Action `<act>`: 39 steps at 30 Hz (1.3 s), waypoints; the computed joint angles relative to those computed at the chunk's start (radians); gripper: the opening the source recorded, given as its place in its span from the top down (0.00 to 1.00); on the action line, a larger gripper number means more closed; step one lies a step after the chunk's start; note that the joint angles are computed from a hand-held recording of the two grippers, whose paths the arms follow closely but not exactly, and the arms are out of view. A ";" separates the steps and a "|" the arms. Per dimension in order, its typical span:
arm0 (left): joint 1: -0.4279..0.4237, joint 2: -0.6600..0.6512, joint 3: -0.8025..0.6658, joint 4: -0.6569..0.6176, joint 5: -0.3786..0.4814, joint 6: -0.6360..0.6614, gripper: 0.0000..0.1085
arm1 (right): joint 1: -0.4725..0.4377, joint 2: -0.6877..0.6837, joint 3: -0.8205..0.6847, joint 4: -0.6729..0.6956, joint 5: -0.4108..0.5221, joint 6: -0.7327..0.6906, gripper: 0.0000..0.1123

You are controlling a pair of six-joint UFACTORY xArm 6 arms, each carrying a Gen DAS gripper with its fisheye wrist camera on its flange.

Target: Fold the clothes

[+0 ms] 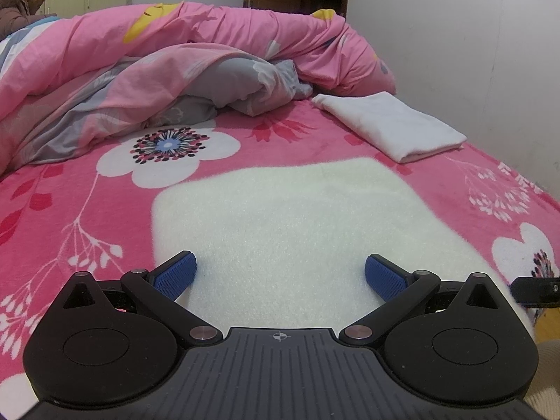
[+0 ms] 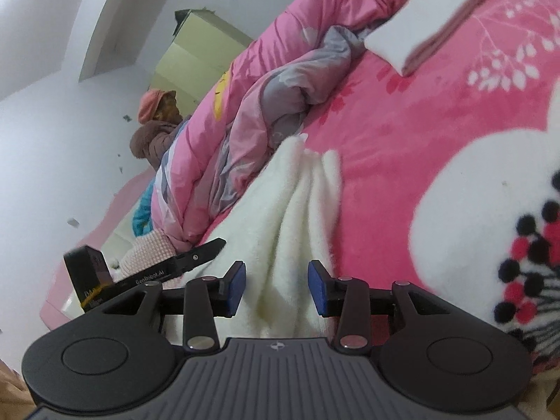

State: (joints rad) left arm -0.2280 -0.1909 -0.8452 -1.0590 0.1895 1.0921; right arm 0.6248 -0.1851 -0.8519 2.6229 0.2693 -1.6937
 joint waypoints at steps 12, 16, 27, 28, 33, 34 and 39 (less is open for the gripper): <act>0.003 0.006 -0.008 -0.032 0.006 0.026 0.05 | 0.011 0.035 -0.040 -0.190 -0.016 0.167 0.69; 0.003 0.006 -0.008 -0.038 0.005 0.030 0.05 | 0.018 0.047 -0.065 -0.188 -0.036 0.114 0.82; 0.004 0.014 -0.011 0.155 0.001 -0.179 0.05 | -0.013 0.018 -0.068 -0.051 -0.004 -0.074 0.92; 0.004 0.016 -0.012 0.181 0.001 -0.206 0.05 | -0.014 0.018 -0.071 -0.058 -0.004 -0.072 0.92; -0.001 0.013 -0.004 0.219 -0.014 -0.242 0.05 | -0.016 0.020 -0.066 -0.066 -0.019 -0.076 0.92; -0.003 0.013 -0.002 0.218 -0.018 -0.239 0.05 | -0.015 0.021 -0.061 -0.069 -0.025 -0.069 0.92; -0.007 0.012 -0.001 0.206 -0.024 -0.223 0.05 | -0.005 0.016 -0.046 -0.094 -0.040 -0.036 0.92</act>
State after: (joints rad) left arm -0.2347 -0.1788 -0.8457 -0.8534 0.1660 0.8692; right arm 0.6197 -0.1696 -0.8978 2.5289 0.2290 -1.7296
